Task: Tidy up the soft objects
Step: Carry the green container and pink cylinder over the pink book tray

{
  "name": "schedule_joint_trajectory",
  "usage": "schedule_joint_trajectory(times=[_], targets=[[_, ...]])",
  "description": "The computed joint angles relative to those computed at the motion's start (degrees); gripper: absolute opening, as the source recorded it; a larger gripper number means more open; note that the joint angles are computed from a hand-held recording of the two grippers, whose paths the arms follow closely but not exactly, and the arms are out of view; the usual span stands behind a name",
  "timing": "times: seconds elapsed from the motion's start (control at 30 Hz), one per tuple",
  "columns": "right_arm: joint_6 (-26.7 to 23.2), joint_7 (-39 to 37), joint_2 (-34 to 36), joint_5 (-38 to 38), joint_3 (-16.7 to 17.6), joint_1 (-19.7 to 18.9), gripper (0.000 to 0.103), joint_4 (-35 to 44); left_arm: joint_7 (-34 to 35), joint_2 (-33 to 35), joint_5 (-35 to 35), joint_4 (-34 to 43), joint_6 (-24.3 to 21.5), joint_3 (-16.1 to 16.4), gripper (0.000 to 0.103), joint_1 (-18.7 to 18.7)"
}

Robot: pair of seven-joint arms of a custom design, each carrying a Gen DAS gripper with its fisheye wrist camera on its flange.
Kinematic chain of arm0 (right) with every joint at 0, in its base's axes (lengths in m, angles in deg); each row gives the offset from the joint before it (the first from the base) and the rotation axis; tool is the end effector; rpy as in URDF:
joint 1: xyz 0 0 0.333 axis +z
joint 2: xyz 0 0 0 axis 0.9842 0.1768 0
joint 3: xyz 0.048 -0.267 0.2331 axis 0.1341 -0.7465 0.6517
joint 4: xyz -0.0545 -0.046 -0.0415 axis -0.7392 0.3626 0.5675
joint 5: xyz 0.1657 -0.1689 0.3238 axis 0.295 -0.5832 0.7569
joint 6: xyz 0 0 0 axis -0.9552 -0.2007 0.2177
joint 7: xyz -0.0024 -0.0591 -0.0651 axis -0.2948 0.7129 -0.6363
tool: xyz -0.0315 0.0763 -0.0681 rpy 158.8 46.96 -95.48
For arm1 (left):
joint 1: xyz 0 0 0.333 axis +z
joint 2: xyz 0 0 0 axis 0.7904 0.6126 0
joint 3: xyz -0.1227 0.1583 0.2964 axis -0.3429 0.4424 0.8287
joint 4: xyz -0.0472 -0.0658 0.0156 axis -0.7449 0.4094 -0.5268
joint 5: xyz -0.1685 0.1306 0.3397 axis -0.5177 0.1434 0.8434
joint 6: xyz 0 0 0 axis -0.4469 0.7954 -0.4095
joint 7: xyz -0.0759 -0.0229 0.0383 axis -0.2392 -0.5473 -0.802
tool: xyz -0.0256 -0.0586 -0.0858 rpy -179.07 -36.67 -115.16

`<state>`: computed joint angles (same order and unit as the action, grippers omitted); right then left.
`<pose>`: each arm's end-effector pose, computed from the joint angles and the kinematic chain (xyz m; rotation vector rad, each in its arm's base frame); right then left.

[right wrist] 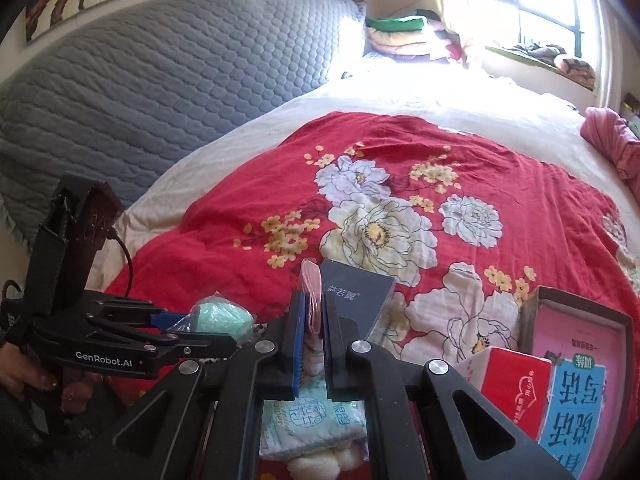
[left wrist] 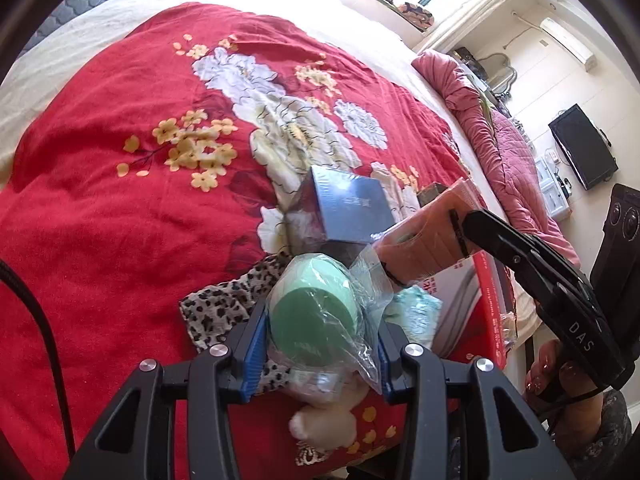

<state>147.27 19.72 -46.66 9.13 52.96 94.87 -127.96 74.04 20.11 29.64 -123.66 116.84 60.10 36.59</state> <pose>0.5724 0.2096 0.5220 -2.2641 0.6926 -0.0847 0.4342 -0.2147 0.4808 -2.5224 1.4230 -0.9859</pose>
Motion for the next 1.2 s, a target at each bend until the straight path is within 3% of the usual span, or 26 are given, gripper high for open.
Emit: schedule_joint_trajectory(times=[0.57, 0.87, 1.2], targets=[[-2.16, -0.14, -5.09, 7.94, -4.14, -4.1, 0.007, -1.01, -3.75, 2.8, 12.45, 12.62, -7.0, -4.84, 0.044, 1.69], [-1.8, -1.47, -7.57, 11.27, -7.04, -7.14, 0.007, -1.78, -1.2, 9.88, 16.15, 23.54, -10.35, -5.84, 0.044, -0.86], [-0.75, -1.67, -8.16, 14.66, -9.92, -11.14, 0.007, -1.83, 4.42, 18.36, 14.62, 34.68, -13.69, -6.25, 0.044, -4.2]])
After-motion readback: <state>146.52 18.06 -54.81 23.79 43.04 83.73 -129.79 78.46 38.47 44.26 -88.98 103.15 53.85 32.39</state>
